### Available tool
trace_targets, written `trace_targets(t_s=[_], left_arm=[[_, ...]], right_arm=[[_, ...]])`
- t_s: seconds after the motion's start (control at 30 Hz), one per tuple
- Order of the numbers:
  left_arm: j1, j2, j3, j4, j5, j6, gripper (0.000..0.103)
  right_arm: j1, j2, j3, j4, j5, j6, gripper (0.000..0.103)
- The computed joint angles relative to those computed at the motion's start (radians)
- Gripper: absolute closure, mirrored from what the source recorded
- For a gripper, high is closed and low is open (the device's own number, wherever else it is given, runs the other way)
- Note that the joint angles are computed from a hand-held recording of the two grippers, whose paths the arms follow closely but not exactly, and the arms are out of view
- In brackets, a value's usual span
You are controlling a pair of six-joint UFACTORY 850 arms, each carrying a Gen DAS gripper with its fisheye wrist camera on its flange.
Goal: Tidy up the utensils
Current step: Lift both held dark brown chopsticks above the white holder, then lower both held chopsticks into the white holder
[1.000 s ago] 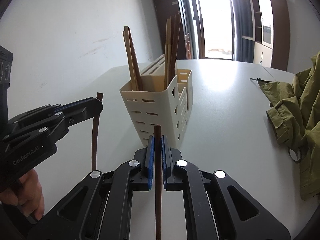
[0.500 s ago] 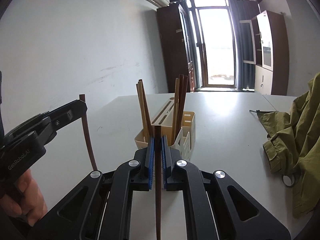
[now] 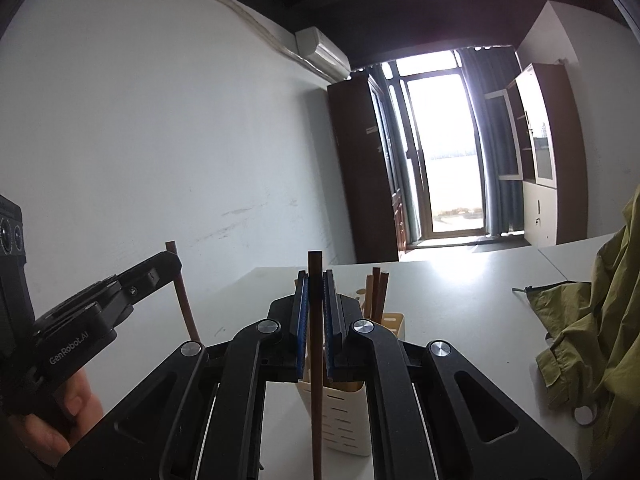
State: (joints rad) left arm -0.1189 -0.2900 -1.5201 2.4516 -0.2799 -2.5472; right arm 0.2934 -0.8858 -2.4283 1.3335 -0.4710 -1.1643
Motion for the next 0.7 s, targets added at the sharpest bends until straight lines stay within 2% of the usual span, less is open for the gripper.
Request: trace_targets(t_s=[0.17,0.27,0.43,0.63,0.7], left_arm=[[-0.015,0.025,0.031,0.074,-0.136,-0.102,0.097],[-0.016,0.031,0.038,0.128,-0.189,-0.174,0.097],[-0.037,0.02,0.046,0.152,-0.331,-0.181,0.097],[-0.045,0.002,0.047,0.217,-0.43,-0.248,0.097],[-0.049,-0.006,0.045,0.222,-0.457,-0.251,0.097]], right_arm=[[-0.012,0.018,0.036,0.255,-0.008,-0.223,0.095],[-0.018,0.032,0.064,0.422,-0.021,-0.369,0.095],[-0.021,0.045,0.097,0.68,-0.018,-0.6,0.095],[-0.032,0.011,0.065,0.878,-0.082,-0.743,0.095],[-0.03,0.009,0.076,0.984,-0.103,-0.844,0.095]])
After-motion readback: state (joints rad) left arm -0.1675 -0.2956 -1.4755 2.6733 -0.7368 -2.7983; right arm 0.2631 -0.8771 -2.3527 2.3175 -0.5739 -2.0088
